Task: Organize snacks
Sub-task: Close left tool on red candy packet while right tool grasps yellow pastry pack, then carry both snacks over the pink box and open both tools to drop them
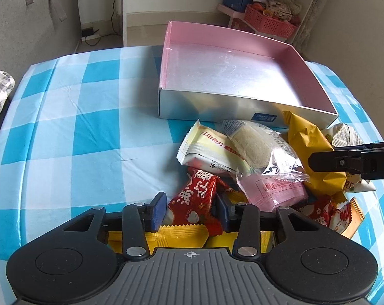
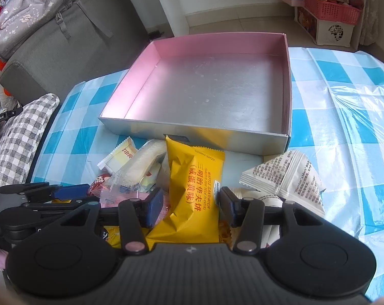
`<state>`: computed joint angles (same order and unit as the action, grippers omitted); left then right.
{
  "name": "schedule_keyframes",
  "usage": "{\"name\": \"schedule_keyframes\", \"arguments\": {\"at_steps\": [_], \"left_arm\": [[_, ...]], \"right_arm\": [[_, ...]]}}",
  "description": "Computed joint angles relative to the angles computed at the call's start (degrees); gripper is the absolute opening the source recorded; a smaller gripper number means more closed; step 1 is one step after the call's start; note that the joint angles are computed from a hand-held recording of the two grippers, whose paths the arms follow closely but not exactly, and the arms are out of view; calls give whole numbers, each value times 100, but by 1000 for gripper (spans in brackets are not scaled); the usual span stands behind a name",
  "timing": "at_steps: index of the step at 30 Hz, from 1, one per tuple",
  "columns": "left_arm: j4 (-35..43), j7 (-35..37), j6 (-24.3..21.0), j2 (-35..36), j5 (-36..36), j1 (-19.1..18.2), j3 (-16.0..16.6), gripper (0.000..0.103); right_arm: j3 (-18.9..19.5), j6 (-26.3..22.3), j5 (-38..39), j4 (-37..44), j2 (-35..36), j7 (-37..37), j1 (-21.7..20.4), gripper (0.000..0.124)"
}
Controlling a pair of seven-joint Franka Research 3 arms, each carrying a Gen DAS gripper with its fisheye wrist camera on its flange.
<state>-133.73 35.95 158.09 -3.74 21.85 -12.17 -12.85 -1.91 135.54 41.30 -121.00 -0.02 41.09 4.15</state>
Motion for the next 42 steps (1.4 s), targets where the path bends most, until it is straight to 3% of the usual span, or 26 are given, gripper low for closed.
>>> {"name": "schedule_keyframes", "arguments": {"at_steps": [7, 18, 21, 31, 39, 42], "left_arm": [[108, -385, -261, 23, 258, -9, -51, 37], [219, -886, -491, 71, 585, -52, -76, 34], [201, -880, -509, 30, 554, -73, -68, 33], [-77, -1120, -484, -454, 571, -27, -118, 33], [-32, -1797, -599, -691, 1225, 185, -280, 33], [162, -2006, -526, -565, 1567, 271, -279, 33]], "right_arm": [[36, 115, -11, -73, -12, -225, 54, 45], [149, 1106, -424, -553, -163, -704, 268, 46], [154, 1345, -498, -686, -235, -795, 326, 38], [-62, 558, 322, -408, -367, -833, 206, 31], [-190, -85, 1333, 16, -230, -983, 33, 31], [-151, -55, 1524, 218, -37, -903, -32, 31]]}}
